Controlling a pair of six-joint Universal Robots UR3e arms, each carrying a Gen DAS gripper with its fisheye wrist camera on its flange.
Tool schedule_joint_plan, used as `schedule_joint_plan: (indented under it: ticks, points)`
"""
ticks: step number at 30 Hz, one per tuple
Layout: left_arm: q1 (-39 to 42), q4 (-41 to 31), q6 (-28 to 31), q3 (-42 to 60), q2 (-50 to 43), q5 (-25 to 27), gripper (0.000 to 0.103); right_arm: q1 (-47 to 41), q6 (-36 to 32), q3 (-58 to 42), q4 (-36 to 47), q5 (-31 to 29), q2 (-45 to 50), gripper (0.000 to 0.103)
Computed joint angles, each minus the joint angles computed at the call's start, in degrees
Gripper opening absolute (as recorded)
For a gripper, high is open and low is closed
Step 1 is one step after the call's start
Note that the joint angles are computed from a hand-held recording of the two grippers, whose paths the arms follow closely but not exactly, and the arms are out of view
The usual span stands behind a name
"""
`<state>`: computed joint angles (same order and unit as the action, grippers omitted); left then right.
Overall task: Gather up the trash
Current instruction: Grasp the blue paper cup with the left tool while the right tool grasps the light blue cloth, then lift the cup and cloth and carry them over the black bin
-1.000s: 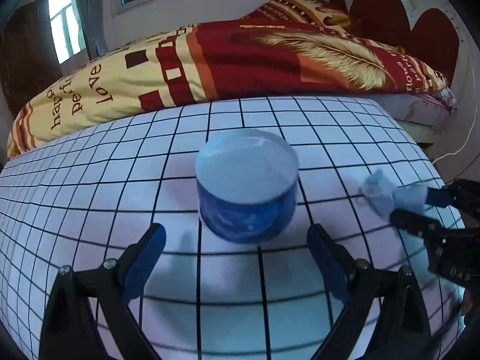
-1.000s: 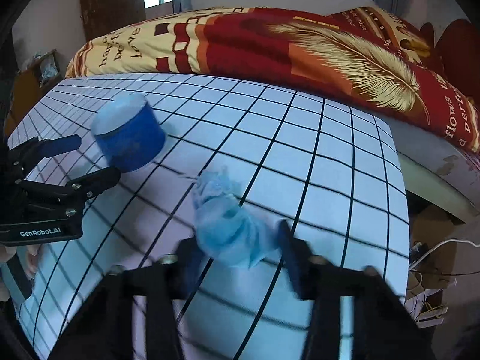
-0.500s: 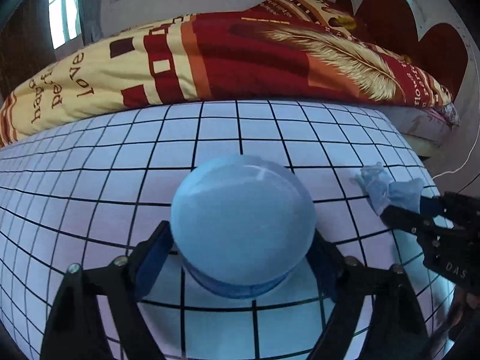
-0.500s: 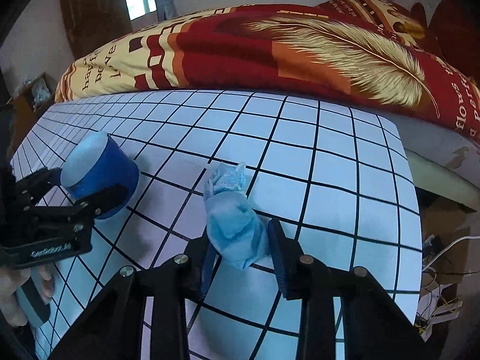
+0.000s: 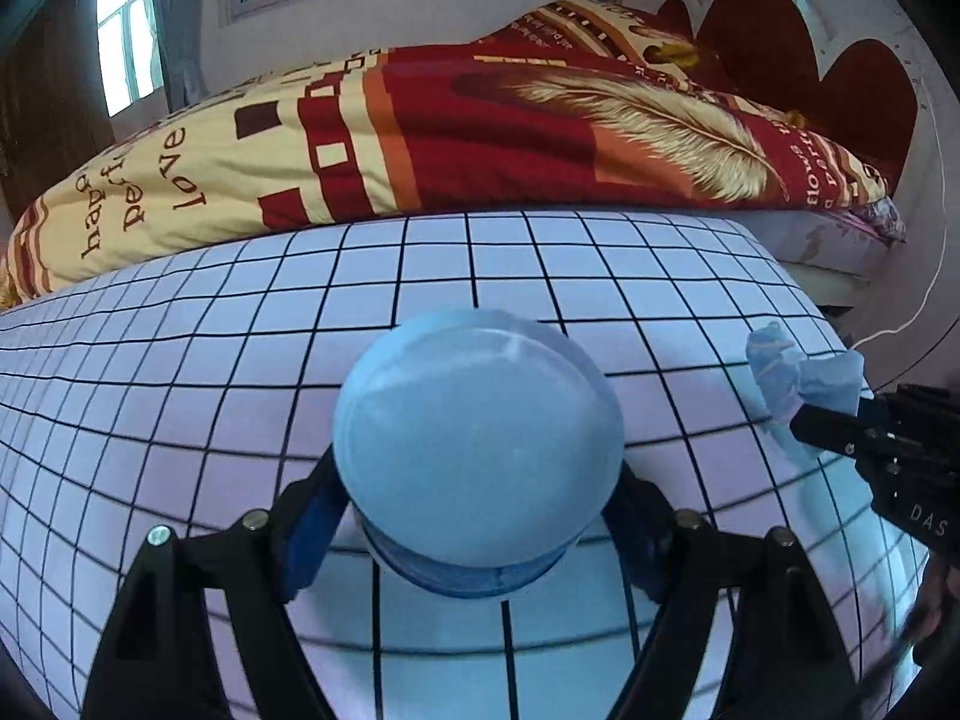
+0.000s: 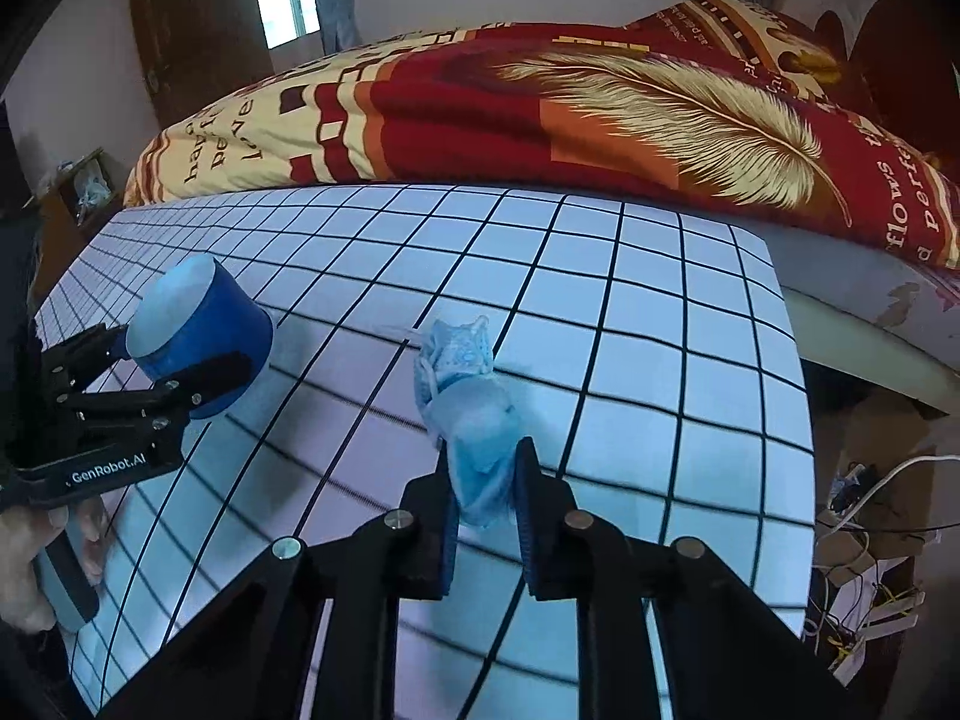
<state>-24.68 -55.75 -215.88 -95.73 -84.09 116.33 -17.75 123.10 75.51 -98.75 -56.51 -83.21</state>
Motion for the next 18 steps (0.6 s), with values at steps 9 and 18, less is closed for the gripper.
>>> schedule_joint_plan:
  ticks: [9, 18]
  points:
    - [-8.7, -8.6, -6.0, 3.1, 2.1, 6.7, 0.079, -8.2, -9.9, 2.7, 13.0, 4.0, -10.5, 0.017]
    - [-18.3, -17.9, -14.5, 8.9, 1.7, 11.7, 0.079, -20.7, -27.0, 2.8, 34.0, 7.6, -23.2, 0.017]
